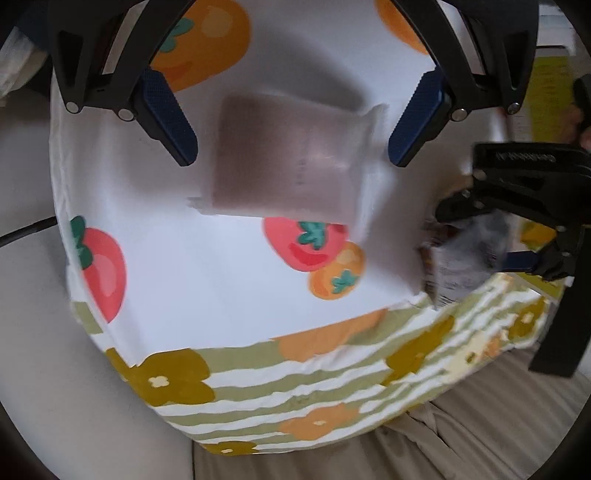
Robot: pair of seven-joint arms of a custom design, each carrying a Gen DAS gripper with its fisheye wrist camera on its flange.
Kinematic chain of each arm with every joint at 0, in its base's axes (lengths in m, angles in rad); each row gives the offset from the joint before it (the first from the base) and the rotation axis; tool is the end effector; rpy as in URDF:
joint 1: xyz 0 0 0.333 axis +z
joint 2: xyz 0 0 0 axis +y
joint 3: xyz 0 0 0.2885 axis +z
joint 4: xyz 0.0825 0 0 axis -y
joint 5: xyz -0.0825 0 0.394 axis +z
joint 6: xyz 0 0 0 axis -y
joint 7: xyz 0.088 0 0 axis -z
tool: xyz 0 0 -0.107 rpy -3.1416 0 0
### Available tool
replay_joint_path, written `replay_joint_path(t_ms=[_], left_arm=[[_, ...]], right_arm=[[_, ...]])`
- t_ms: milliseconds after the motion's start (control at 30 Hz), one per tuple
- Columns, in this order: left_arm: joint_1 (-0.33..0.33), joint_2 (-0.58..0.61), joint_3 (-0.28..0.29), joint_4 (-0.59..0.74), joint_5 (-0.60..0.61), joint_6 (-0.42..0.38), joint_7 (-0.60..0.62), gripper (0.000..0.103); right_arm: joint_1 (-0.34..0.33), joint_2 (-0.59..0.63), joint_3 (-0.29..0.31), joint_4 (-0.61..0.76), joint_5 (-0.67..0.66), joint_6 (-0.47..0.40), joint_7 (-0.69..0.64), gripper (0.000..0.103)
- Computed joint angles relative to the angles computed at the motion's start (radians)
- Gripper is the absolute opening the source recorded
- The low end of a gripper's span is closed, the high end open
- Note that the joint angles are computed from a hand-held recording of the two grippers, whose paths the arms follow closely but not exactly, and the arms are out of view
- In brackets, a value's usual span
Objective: Organize snacks
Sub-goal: 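Grasp the white chip bag with the left tool while the right tool grasps the beige pouch, then carry both snacks into the green box and open both tools to release them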
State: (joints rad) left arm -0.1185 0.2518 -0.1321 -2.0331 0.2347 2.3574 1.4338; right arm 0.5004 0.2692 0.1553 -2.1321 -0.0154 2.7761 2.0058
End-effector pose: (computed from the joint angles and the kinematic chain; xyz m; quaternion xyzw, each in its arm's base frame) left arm 0.5817 -0.1444 0.2973 -0.6042 0.7929 0.0071 0.0790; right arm 0.4793 0.3677 0.2885 -0.7667 0.6137 -0.0295 0.1863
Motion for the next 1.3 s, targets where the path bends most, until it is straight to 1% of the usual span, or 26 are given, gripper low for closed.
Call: replay_joint_path(t_ms=[33, 100, 200, 367, 600, 633, 667, 700, 767, 800, 900, 1067, 1200, 1300], left_arm=[[-0.001, 0.006, 0.0, 0.003, -0.001, -0.002, -0.003, 0.077], [-0.003, 0.001, 0.001, -0.007, 0.008, 0.017, -0.01, 0.074], [-0.007, -0.007, 0.002, -0.018, 0.015, 0.024, -0.026, 0.069], [-0.01, -0.024, 0.002, -0.033, 0.02, 0.023, -0.057, 0.066], [-0.003, -0.07, 0.002, -0.079, 0.012, 0.038, -0.126, 0.062], [-0.001, -0.078, 0.002, -0.086, 0.01, 0.041, -0.137, 0.062], [0.001, -0.084, 0.001, -0.092, 0.007, 0.044, -0.143, 0.062], [0.003, -0.089, 0.001, -0.096, 0.005, 0.047, -0.149, 0.062], [0.005, -0.1, 0.001, -0.107, 0.007, 0.055, -0.168, 0.061], [0.006, -0.106, 0.0, -0.111, 0.007, 0.058, -0.174, 0.061], [0.008, -0.132, -0.003, -0.131, 0.007, 0.075, -0.197, 0.061], [0.011, -0.206, -0.01, -0.171, 0.009, 0.101, -0.24, 0.061], [0.017, -0.312, -0.02, -0.223, 0.023, 0.114, -0.29, 0.061], [0.027, -0.416, -0.026, -0.282, 0.016, 0.136, -0.322, 0.061]], right_arm=[[-0.016, 0.009, 0.017, 0.003, 0.032, 0.004, -0.033, 0.103], [-0.007, 0.025, 0.007, 0.019, 0.023, -0.007, -0.022, 0.103], [-0.021, 0.042, 0.023, 0.031, 0.06, -0.001, -0.06, 0.103], [0.008, 0.059, 0.0, 0.048, 0.019, 0.003, -0.043, 0.103], [0.01, 0.09, 0.003, 0.085, 0.004, 0.003, -0.076, 0.102], [0.008, 0.089, 0.004, 0.082, 0.007, 0.013, -0.078, 0.099], [0.017, 0.084, -0.004, 0.076, -0.005, 0.02, -0.069, 0.093], [0.008, 0.079, 0.004, 0.067, 0.002, 0.033, -0.085, 0.085], [0.007, 0.07, 0.004, 0.053, -0.002, 0.054, -0.096, 0.076], [0.0, 0.064, 0.01, 0.044, 0.006, 0.064, -0.11, 0.073], [-0.006, 0.057, 0.017, 0.034, 0.019, 0.074, -0.131, 0.071], [-0.024, 0.01, 0.032, -0.003, 0.05, 0.113, -0.173, 0.07], [-0.045, -0.042, 0.055, -0.016, 0.097, 0.115, -0.242, 0.07], [-0.039, -0.08, 0.059, -0.018, 0.114, 0.113, -0.284, 0.07]])
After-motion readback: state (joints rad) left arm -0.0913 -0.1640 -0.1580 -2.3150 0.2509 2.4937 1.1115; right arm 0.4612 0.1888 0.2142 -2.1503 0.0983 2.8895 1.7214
